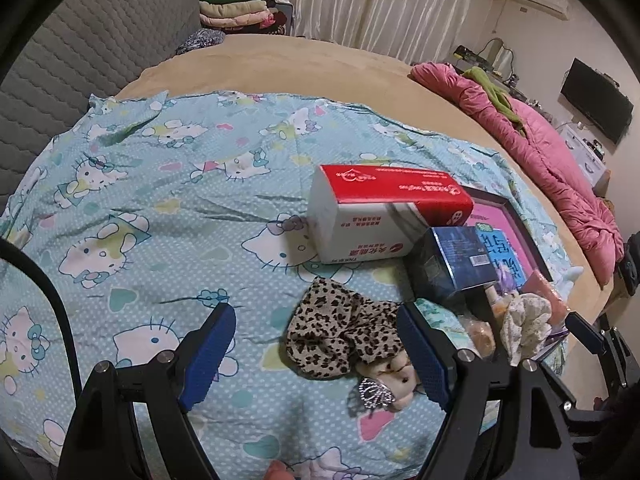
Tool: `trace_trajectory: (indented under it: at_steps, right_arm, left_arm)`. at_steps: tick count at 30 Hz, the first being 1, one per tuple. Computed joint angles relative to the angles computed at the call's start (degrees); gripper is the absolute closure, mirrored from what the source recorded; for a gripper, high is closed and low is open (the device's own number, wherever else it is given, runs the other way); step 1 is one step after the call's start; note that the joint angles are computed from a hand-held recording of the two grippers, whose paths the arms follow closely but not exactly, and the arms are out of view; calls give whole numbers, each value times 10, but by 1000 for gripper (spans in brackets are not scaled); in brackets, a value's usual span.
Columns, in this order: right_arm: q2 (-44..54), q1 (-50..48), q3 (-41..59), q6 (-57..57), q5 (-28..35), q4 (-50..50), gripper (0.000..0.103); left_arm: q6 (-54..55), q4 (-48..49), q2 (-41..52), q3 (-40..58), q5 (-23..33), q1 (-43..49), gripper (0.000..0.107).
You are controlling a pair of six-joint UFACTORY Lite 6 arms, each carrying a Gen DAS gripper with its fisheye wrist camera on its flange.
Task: Organize soft objects
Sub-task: 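Lower left tool onto leopard-print cloth while right tool lowers onto bagged bun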
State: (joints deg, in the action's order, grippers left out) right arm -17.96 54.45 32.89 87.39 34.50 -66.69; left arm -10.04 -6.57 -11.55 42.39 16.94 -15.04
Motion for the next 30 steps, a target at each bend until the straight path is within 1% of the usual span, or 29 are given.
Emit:
trace_trajectory:
  at_steps: [1, 6, 8, 14, 20, 24, 28, 30]
  right_arm:
    - [12, 0, 4, -3, -4, 0, 24]
    - [56, -4, 21, -21, -14, 4, 24]
    - [71, -9, 27, -26, -21, 6, 24]
    - [95, -32, 35, -45, -41, 16, 24]
    - [135, -45, 52, -68, -48, 13, 24]
    - [164, -34, 60, -69, -27, -8, 24]
    - [189, -9, 62, -64, 6, -38, 24]
    - [200, -4, 63, -64, 11, -46, 24]
  left_arm:
    - [20, -18, 4, -2, -3, 4, 25]
    - [47, -38, 19, -7, -15, 11, 25]
    - [72, -61, 24, -9, -20, 14, 25]
    - [110, -94, 50, -7, -34, 12, 25]
    - [188, -167, 72, -6, -42, 17, 25]
    - [199, -172, 87, -5, -50, 18, 25]
    - [232, -200, 97, -5, -54, 20, 25]
    - [249, -216, 102, -4, -56, 21, 25]
